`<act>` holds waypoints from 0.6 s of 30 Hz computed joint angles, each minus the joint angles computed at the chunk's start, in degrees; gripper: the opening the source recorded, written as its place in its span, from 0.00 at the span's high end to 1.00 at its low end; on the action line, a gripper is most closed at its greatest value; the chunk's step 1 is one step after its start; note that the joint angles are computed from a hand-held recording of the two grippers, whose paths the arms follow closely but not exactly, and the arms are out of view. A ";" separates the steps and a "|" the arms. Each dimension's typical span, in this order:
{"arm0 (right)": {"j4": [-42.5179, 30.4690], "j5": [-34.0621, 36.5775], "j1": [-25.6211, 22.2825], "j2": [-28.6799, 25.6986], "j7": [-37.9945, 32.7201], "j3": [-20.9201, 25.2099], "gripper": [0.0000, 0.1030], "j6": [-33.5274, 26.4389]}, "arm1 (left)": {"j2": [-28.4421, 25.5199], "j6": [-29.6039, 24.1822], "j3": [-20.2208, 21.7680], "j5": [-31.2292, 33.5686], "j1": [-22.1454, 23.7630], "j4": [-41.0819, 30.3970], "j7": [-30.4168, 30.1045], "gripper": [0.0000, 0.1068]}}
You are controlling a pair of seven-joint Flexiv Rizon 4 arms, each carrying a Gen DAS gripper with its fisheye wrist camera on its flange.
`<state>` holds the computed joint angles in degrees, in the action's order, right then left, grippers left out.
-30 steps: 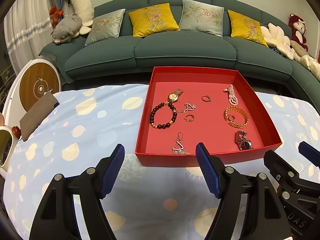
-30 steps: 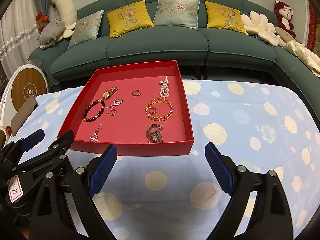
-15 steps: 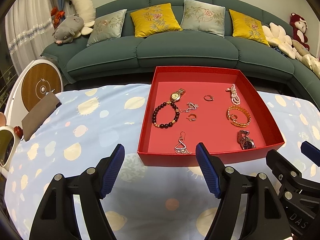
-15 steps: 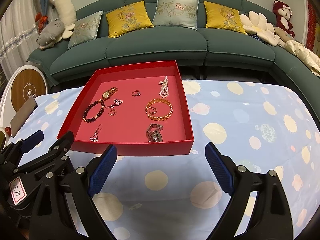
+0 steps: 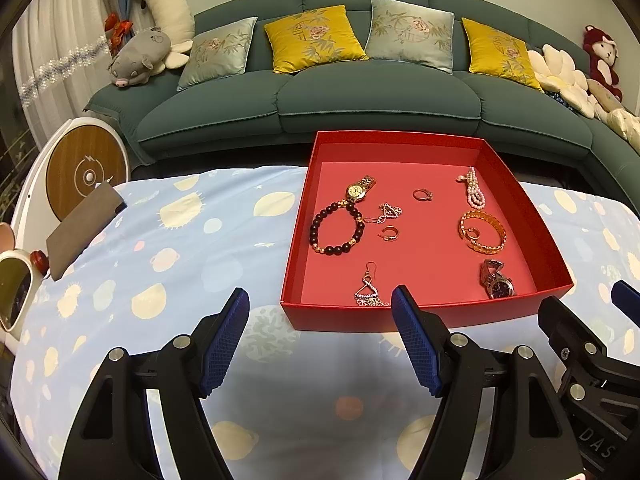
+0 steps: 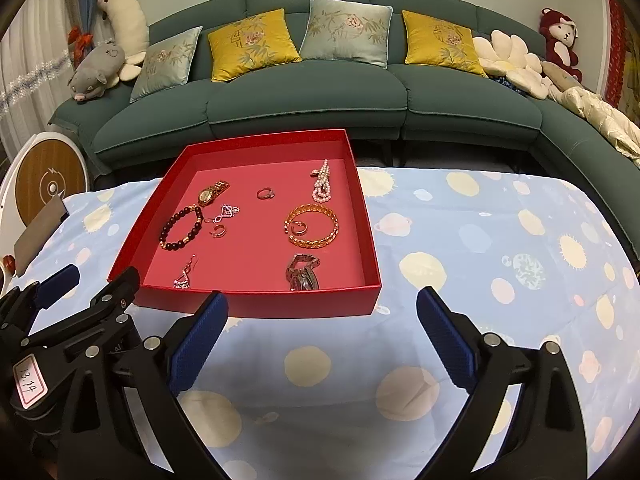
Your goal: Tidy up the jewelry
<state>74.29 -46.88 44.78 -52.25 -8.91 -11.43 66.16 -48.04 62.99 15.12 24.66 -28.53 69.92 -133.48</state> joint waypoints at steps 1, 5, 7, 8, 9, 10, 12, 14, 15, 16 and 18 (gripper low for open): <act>-0.02 0.07 -0.04 -0.04 -0.07 0.05 0.10 -0.01 | 0.00 -0.06 -0.04 0.01 0.02 0.01 0.05 0.34; -0.07 0.18 -0.02 -0.02 -0.26 0.06 0.10 -0.19 | -0.06 -0.23 -0.11 0.05 0.06 -0.11 0.04 0.34; -0.07 0.15 0.03 -0.02 -0.22 -0.01 0.10 -0.17 | -0.06 -0.26 -0.05 0.13 0.02 -0.14 -0.04 0.34; -0.04 0.11 0.03 -0.03 -0.20 -0.06 0.10 -0.15 | -0.07 -0.29 -0.03 0.17 0.01 -0.15 -0.06 0.34; -0.08 0.21 -0.01 -0.02 -0.29 0.07 0.10 -0.19 | -0.05 -0.27 -0.03 0.20 -0.01 -0.11 -0.11 0.34; -0.08 0.21 -0.01 -0.02 -0.29 0.06 0.10 -0.19 | -0.04 -0.29 -0.07 0.18 0.02 -0.11 -0.11 0.34; -0.08 0.22 0.01 -0.03 -0.26 0.03 0.10 -0.16 | -0.03 -0.37 -0.08 0.19 0.01 -0.10 -0.13 0.34; -0.09 0.25 0.00 -0.03 -0.30 0.05 0.10 -0.17 | -0.03 -0.35 -0.05 0.28 -0.01 -0.12 -0.17 0.34; -0.10 0.23 0.03 -0.04 -0.26 0.01 0.10 -0.17 | -0.03 -0.32 -0.09 0.27 0.03 -0.12 -0.16 0.34; -0.10 0.23 0.01 -0.05 -0.26 0.00 0.10 -0.12 | -0.02 -0.33 -0.14 0.24 0.07 -0.11 -0.12 0.34; -0.11 0.27 0.02 -0.04 -0.31 0.04 0.10 -0.20 | -0.02 -0.33 -0.15 0.25 0.07 -0.11 -0.12 0.34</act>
